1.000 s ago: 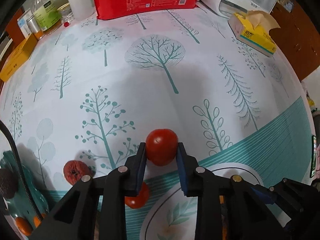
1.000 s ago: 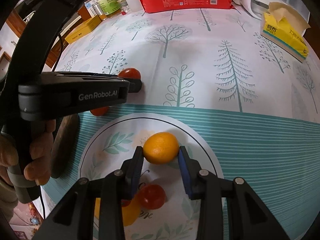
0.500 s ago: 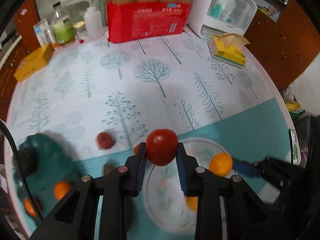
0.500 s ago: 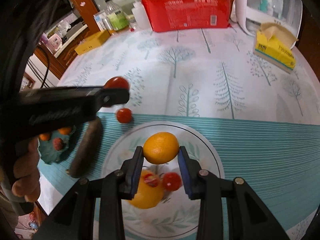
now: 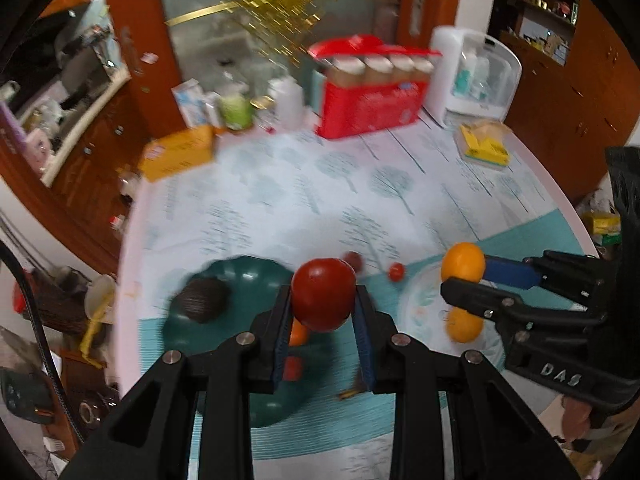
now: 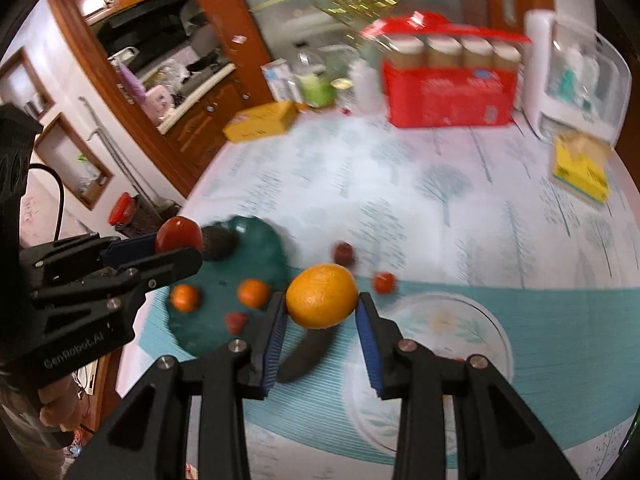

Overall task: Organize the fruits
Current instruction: 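Carry the tomato and small orange to the green plate and open both tools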

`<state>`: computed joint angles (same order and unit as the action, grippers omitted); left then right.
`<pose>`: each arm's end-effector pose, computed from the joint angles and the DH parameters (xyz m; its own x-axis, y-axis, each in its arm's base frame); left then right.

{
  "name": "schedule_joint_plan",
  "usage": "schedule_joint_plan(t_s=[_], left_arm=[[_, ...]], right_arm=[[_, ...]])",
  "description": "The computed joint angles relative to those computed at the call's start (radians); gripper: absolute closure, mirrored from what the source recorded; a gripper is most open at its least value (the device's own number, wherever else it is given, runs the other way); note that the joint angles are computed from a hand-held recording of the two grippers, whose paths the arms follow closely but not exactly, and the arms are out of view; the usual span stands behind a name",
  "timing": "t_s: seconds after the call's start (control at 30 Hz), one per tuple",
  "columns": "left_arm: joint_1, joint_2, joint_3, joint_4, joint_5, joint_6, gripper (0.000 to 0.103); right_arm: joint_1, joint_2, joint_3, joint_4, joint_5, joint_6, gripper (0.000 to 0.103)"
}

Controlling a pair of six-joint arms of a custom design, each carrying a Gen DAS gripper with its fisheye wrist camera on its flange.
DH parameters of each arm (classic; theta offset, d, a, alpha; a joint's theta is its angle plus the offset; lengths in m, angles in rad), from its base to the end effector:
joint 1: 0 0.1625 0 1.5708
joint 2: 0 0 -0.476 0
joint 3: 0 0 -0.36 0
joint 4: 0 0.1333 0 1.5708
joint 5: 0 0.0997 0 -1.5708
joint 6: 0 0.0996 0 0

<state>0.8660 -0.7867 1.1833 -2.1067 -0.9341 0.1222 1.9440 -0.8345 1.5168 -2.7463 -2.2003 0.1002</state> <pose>-0.3574 -0.7174 0.2950 -0.5828 0.5466 -0.6013 0.7180 0.6929 -0.0660 0.3339 -0.6479 0.2645 -0.8821 0.0471 0.4686 -0.2341 0.8196 -0.5229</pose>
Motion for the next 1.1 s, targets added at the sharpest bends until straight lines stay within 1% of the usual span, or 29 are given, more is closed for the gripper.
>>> schedule_joint_plan(t_s=[0.13, 0.23, 0.3, 0.4, 0.47, 0.57, 0.87, 1.0, 1.1], left_arm=[[0.012, -0.034, -0.020, -0.021, 0.030, 0.038, 0.075], [0.027, -0.041, -0.040, -0.048, 0.072, 0.076, 0.075], [0.046, -0.037, -0.067, -0.030, 0.068, 0.079, 0.075], [0.083, -0.024, -0.107, 0.012, 0.067, 0.073, 0.075], [0.107, -0.012, -0.123, 0.037, 0.071, 0.070, 0.075], [0.148, 0.015, -0.153, 0.083, 0.058, 0.052, 0.075], [0.268, 0.131, -0.288, 0.245, -0.006, -0.023, 0.075], [0.297, 0.176, -0.336, 0.306, -0.045, -0.056, 0.075], [0.306, 0.191, -0.346, 0.316, -0.071, -0.045, 0.075]], right_arm=[[0.043, 0.060, -0.128, 0.061, 0.001, -0.003, 0.068], [0.063, 0.109, -0.230, 0.101, 0.014, -0.012, 0.068], [0.070, 0.151, -0.306, 0.131, 0.027, -0.014, 0.068], [0.073, 0.209, -0.387, 0.167, 0.021, -0.013, 0.068], [0.066, 0.250, -0.440, 0.210, 0.024, 0.013, 0.068], [0.048, 0.303, -0.498, 0.268, 0.035, 0.061, 0.067], [-0.011, 0.435, -0.615, 0.454, 0.020, 0.203, 0.067], [-0.029, 0.475, -0.653, 0.525, 0.010, 0.254, 0.067], [-0.038, 0.499, -0.675, 0.561, -0.006, 0.269, 0.067]])
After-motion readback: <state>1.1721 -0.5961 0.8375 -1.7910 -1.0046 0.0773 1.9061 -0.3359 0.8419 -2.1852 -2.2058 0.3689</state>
